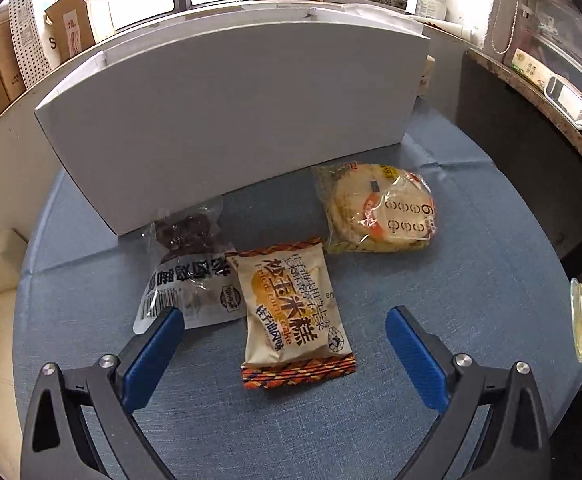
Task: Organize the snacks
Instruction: 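Hold the jelly cup in the right tool while the left tool grasps the orange cake packet, then carry the jelly cup and cake packet over the white box and open both tools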
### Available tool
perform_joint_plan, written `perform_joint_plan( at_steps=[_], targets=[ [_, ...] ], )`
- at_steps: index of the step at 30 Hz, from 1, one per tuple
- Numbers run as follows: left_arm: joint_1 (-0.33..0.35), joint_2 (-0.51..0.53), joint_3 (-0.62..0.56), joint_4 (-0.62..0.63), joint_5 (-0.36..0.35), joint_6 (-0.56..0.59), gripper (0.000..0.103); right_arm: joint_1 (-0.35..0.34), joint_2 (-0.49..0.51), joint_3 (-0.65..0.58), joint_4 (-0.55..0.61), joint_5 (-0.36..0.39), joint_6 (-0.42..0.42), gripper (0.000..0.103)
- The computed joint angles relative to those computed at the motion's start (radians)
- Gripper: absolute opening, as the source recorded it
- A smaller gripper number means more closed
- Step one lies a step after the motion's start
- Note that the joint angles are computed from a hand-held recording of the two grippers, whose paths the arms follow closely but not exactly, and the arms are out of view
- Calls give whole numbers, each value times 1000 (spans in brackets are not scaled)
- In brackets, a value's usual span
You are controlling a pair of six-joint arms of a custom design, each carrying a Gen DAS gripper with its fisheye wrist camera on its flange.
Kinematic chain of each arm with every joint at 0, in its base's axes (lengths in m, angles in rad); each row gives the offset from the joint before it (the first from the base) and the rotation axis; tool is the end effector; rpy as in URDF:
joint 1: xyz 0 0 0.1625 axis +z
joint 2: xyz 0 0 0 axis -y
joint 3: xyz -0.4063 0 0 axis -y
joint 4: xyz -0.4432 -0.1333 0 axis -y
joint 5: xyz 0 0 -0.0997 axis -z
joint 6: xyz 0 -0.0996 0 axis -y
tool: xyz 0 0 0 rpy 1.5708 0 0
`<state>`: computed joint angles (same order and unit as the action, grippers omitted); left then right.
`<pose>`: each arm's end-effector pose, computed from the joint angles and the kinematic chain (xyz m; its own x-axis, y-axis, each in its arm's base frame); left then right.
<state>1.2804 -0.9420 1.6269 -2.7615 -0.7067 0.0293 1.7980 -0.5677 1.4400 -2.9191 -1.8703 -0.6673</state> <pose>-0.0004 -0.7313 0.2025 -0.7200 -0.1425 -0.6792 0.2717 0.8427 -0.4648 0.2724 -0.7169 0.0027 -0.6313 -0.6015 0.4896 -0.7522 0.6286 -0.1976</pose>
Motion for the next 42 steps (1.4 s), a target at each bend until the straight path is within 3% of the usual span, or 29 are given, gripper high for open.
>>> perform_joint_plan(
  at_steps=[6, 9, 11, 12, 13, 21, 31, 37, 42],
  targets=[
    [20, 17, -30, 40, -27, -63, 102, -6, -1, 1, 5, -1, 12, 37],
    [11, 42, -39, 8, 22, -20, 96, -8, -1, 1, 7, 0, 14, 37],
    [5, 41, -31, -19, 21, 8, 81, -9, -1, 1, 6, 1, 15, 37],
    [5, 33, -25, -27, -9, 18, 57, -9, -1, 2, 5, 2, 15, 37],
    [2, 34, -27, -15, -4, 13, 49, -9, -1, 3, 6, 2, 16, 36],
    [-5, -28, 26, 7, -51, -25, 48, -10, 2, 2, 7, 3, 15, 36],
    [-86, -182, 158, -133, -41, 55, 48, 0, 5, -26, 22, 37, 4, 37],
    [-104, -174, 77, -210, -14, 155, 48, 21, 52, -163, 67, 140, -24, 37],
    [-89, -129, -57, -226, -36, 210, 48, 45, 173, -407, 143, 179, -35, 37]
  ],
)
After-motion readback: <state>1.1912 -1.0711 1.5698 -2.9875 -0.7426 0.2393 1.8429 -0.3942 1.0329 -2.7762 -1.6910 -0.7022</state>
